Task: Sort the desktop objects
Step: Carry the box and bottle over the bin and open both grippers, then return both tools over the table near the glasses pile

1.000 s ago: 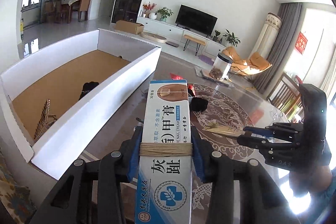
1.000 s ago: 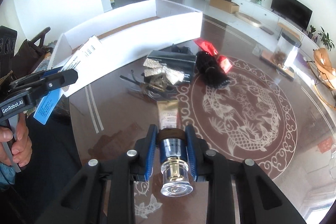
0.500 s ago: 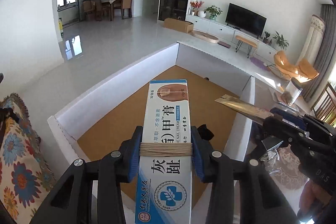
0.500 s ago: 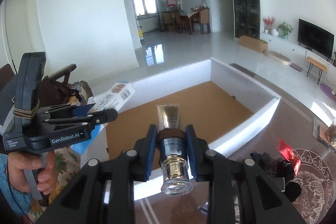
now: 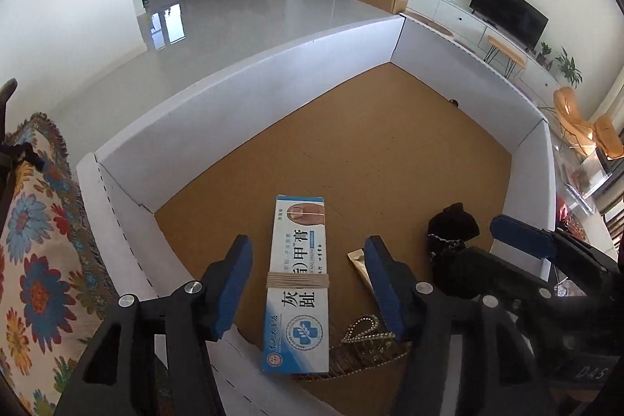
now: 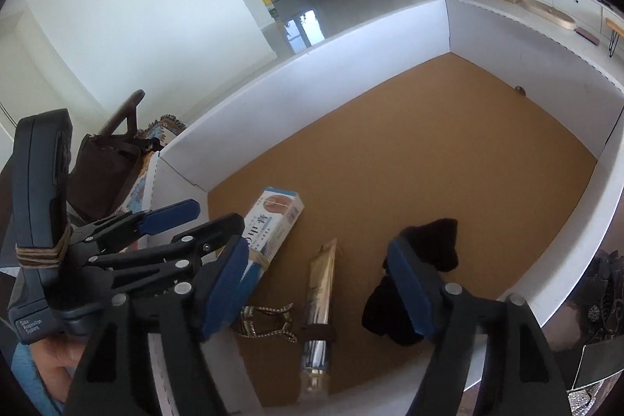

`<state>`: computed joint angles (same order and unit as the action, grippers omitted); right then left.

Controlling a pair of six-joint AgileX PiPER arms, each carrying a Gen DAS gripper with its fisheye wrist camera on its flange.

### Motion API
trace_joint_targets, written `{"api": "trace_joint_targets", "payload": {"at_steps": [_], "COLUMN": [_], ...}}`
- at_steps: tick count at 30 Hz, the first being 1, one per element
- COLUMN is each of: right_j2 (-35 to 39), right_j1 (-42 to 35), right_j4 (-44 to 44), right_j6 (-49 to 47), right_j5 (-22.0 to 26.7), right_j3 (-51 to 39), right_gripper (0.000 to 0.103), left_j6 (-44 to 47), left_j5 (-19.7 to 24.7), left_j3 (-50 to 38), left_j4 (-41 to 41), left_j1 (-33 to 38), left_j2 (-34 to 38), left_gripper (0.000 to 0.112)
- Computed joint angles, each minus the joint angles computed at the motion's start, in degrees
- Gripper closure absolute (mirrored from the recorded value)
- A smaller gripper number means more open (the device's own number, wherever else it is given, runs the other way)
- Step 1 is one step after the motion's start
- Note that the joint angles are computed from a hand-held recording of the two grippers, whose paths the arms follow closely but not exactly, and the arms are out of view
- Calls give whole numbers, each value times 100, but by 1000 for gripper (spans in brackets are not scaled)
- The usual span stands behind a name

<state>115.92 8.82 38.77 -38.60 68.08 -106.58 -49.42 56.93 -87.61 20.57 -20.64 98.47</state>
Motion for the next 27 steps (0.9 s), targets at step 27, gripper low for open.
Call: {"api": "trace_joint_targets", "payload": {"at_steps": [27], "right_j2": [-1137], "right_j1": [-6751], "right_j4": [549], "right_j6": [-4860], "right_j5": [-1290], "right_j3": [3606], "right_gripper": [0], "left_j6": [-669], "left_j5": [376], "left_j3": [-2947], "left_j4": [522], "left_j1": [-4145], "left_j2": [2934], "left_gripper": [11]}}
